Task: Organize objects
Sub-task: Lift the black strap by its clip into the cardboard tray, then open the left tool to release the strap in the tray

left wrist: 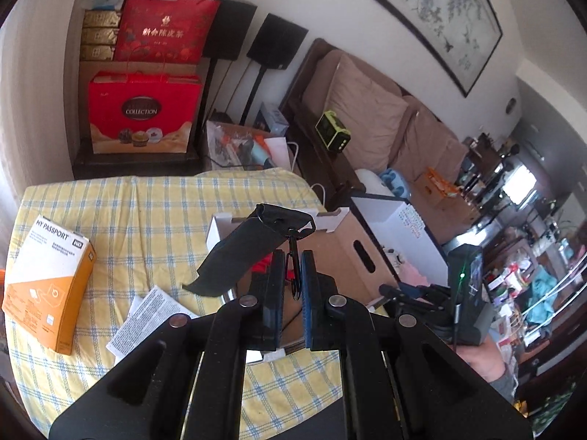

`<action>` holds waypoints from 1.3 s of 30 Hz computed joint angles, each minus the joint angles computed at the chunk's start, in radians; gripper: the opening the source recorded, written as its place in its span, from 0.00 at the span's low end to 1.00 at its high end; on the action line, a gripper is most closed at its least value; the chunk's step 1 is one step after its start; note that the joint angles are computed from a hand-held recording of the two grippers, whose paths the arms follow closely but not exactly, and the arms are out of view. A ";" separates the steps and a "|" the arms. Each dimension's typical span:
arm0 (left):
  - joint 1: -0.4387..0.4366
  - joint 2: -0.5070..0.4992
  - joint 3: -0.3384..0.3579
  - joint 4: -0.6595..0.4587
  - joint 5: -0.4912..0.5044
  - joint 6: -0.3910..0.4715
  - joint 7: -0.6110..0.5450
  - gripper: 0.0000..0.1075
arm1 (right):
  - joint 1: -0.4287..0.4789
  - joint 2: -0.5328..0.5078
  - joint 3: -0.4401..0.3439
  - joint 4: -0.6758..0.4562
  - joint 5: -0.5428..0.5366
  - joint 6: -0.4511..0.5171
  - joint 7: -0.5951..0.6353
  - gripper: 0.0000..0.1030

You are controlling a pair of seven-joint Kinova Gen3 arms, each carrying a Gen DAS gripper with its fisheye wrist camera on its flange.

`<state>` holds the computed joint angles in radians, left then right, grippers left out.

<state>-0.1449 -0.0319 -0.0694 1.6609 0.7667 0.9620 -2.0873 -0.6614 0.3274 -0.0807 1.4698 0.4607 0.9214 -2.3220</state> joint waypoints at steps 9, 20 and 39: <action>0.030 0.010 0.024 -0.097 0.005 0.004 0.022 0.07 | 0.000 0.001 0.000 0.000 0.000 0.001 -0.002 0.26; 0.092 0.082 0.086 -0.121 -0.155 -0.079 0.144 0.07 | 0.003 0.001 -0.001 0.003 -0.004 -0.005 0.002 0.26; 0.125 0.188 0.123 -0.086 -0.368 -0.078 0.267 0.07 | 0.000 -0.001 -0.003 0.004 -0.006 -0.006 0.005 0.26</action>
<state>-0.0194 0.1558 0.0533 1.5752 0.3984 0.8842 -1.8206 -0.6610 0.3268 -0.0838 1.4742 0.4548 0.9153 -2.3168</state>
